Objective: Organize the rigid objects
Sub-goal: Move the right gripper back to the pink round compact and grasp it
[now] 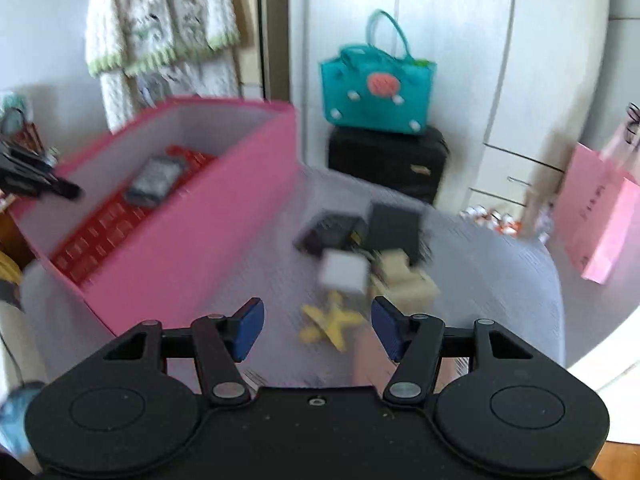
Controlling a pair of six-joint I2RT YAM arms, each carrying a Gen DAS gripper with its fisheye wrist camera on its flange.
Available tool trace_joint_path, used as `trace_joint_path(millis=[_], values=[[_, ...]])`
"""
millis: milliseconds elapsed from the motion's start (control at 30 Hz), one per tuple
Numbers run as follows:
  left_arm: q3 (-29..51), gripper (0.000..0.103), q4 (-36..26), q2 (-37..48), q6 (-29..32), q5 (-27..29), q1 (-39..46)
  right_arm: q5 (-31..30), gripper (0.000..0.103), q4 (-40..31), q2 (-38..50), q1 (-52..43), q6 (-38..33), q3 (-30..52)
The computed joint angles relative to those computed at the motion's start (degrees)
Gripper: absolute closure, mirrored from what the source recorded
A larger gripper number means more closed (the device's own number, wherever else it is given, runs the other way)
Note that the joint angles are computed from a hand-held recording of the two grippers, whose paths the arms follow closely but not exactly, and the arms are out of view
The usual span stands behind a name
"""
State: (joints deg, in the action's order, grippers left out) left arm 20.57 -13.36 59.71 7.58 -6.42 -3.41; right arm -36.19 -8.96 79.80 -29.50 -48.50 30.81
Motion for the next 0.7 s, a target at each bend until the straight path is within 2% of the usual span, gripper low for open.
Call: trace_joint_path(millis=[200, 467, 533, 700], values=[[-0.8, 0.097, 0.5, -1.2, 1.1, -0.1, 0.4, 4.6, 0.036, 11.8, 5.0, -2.5, -2.2, -2.9], [-0.5, 0.097, 0.9, -0.5, -1.0, -0.6, 0.0, 2.4, 0.025, 13.2, 10.0, -5.0, -5.9, -1.1], [-0.4, 0.097, 1.1, 0.0, -1.3, -1.1, -0.4, 2.9, 0.025, 13.9, 10.1, -4.2, -7.0, -1.7], [0.4, 0.098, 0.1, 0.5, -1.4, 0.2, 0.6, 5.8, 0.019, 20.4, 12.0, -1.1, -6.5, -3.9]])
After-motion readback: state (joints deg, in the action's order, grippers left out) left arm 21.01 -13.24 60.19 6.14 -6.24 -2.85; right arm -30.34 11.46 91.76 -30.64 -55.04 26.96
